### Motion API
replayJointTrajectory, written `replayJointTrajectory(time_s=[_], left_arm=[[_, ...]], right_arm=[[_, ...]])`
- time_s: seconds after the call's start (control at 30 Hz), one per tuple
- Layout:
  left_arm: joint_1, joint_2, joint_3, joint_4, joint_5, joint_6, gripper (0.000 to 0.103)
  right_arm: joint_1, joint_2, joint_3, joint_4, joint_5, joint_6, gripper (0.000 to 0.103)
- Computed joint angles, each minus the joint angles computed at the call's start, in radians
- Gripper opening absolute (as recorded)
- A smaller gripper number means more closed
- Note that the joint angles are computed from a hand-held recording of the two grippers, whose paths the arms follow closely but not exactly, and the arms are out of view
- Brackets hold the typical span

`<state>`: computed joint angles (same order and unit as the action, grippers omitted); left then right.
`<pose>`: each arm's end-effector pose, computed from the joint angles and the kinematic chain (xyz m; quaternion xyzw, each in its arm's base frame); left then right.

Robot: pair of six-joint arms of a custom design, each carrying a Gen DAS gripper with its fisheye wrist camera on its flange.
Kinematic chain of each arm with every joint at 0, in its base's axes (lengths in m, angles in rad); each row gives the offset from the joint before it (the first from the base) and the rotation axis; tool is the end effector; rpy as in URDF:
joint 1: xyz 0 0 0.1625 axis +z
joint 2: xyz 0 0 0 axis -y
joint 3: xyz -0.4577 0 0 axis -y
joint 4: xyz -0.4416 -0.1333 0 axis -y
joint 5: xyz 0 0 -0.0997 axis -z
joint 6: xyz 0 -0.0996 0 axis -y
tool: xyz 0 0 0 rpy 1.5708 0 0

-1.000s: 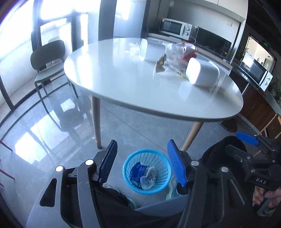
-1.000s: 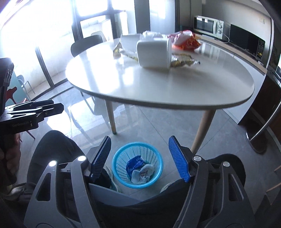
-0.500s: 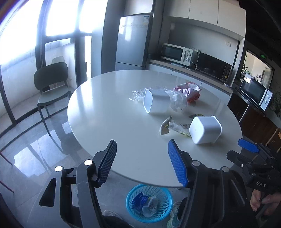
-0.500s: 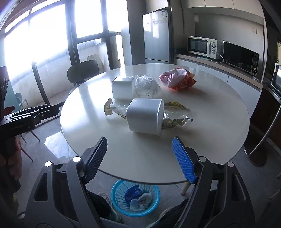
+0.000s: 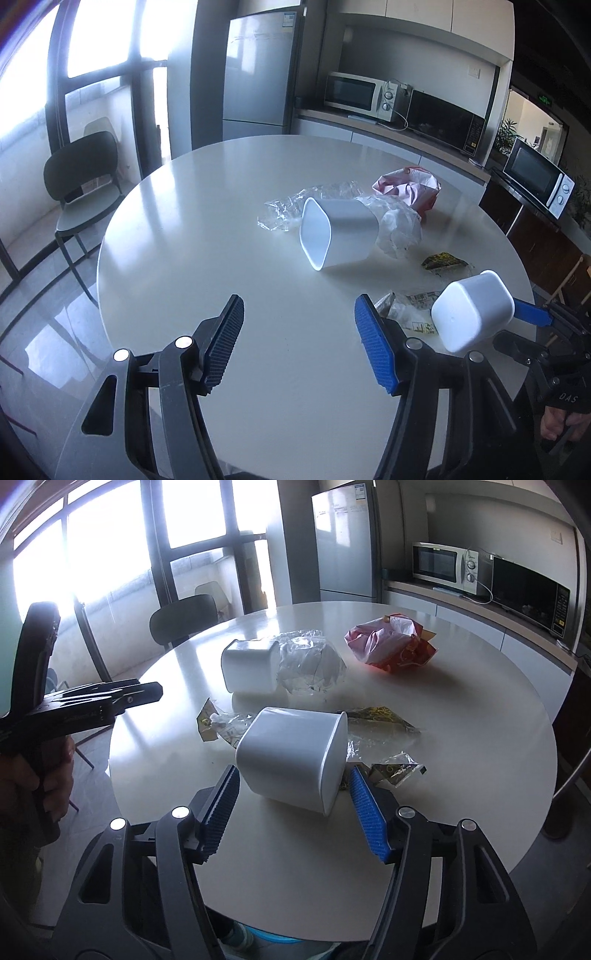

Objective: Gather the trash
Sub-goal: 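Grasp a white plastic cup with the left tool while the right tool grasps another white cup, then carry both white cups down over the blue wastebasket with both tools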

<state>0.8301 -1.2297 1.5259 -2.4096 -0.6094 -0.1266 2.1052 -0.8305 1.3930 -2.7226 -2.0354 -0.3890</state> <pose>-0.3072 -0.6545 0.4676 0.1401 0.8517 -0.4028 0.3044 0.4912 -0.6559 0.2463 0.3550 -0.8635 0.2979 0.1992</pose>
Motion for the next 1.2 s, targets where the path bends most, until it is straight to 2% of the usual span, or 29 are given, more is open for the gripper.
replayJointTrajectory(time_s=[0.2, 0.37, 0.57, 0.63, 0.7, 0.73, 0.8, 1.0, 1.2], left_arm=[[0.039, 0.074, -0.110, 0.071, -0.057, 0.068, 0.062], [0.069, 0.117, -0.189, 0.135, -0.125, 0.100, 0.063], [0.097, 0.166, -0.266, 0.175, -0.209, 0.177, 0.062], [0.103, 0.172, -0.272, 0.171, -0.240, 0.207, 0.052], [0.106, 0.175, -0.274, 0.164, -0.265, 0.221, 0.030], [0.108, 0.181, -0.281, 0.167, -0.279, 0.218, 0.025], [0.106, 0.181, -0.271, 0.144, -0.286, 0.217, 0.003], [0.086, 0.179, -0.236, 0.065, -0.239, 0.197, 0.003], [0.062, 0.148, -0.202, 0.049, -0.183, 0.138, 0.003]], right_arm=[[-0.006, 0.012, -0.027, 0.072, 0.037, 0.019, 0.040], [-0.012, 0.013, -0.037, 0.122, 0.071, 0.042, 0.021], [-0.007, 0.019, -0.049, 0.136, 0.087, 0.029, 0.008], [-0.005, 0.020, -0.049, 0.131, 0.090, 0.015, 0.004], [-0.007, 0.019, -0.046, 0.118, 0.092, 0.005, 0.004], [-0.008, 0.019, -0.044, 0.111, 0.093, 0.003, 0.004], [-0.012, 0.019, -0.041, 0.095, 0.093, 0.000, 0.004], [-0.017, 0.043, -0.069, 0.051, 0.070, -0.039, 0.003], [-0.012, 0.044, -0.084, 0.011, 0.061, -0.059, 0.003]])
